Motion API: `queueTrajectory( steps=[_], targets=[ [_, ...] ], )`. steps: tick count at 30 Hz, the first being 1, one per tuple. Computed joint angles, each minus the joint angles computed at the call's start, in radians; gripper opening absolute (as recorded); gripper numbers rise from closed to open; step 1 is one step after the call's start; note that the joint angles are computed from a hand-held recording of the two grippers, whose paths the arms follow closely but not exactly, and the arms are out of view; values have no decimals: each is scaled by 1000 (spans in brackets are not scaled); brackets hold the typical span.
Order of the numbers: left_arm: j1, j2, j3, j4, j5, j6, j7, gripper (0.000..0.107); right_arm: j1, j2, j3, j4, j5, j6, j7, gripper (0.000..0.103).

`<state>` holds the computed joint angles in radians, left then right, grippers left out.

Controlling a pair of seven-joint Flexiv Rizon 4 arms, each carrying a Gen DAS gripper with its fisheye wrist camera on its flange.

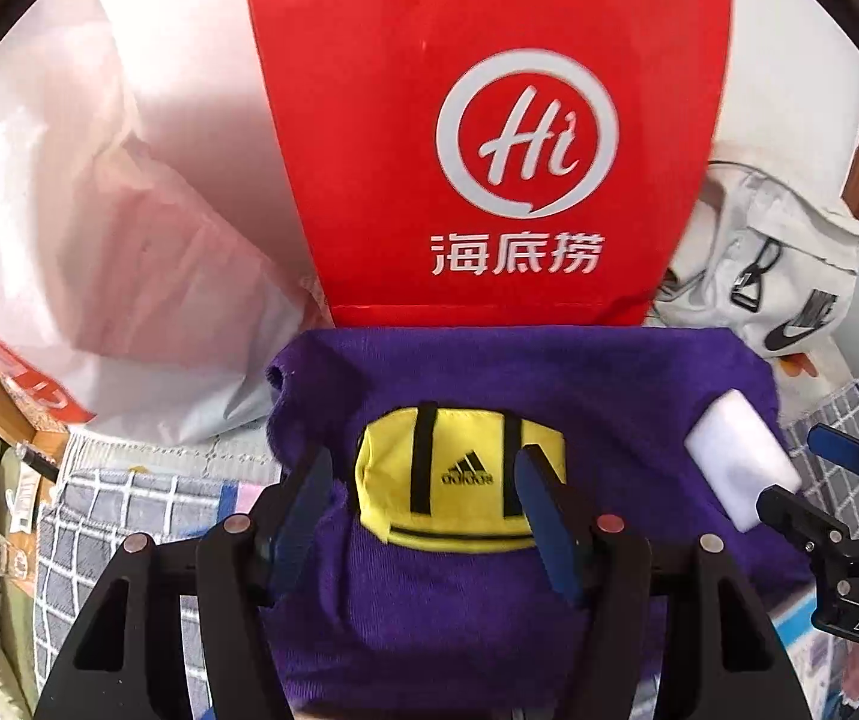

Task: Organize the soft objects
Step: 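Open both tools to release the pouch and block on the towel, then grasp the green snack packet with the right tool and lift it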

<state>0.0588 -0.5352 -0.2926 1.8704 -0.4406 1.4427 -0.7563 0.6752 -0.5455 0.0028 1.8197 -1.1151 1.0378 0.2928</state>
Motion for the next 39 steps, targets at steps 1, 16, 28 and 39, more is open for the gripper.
queueTrajectory(
  steps=[1,16,28,39],
  targets=[
    [15,22,-15,26,-7,5,9,62,7,13,-1,11,-9,0,25,77],
    [314,440,-377,453,-705,94,547,62,112,130,142,104,-41,-177,264,75],
    [137,590,-173,592,-1065,2,841,62,245,85,199,118,-44,-202,393,37],
    [39,567,-9,627,-1042,10,859,62,278,10,149,82,-29,-162,378,5]
  ],
)
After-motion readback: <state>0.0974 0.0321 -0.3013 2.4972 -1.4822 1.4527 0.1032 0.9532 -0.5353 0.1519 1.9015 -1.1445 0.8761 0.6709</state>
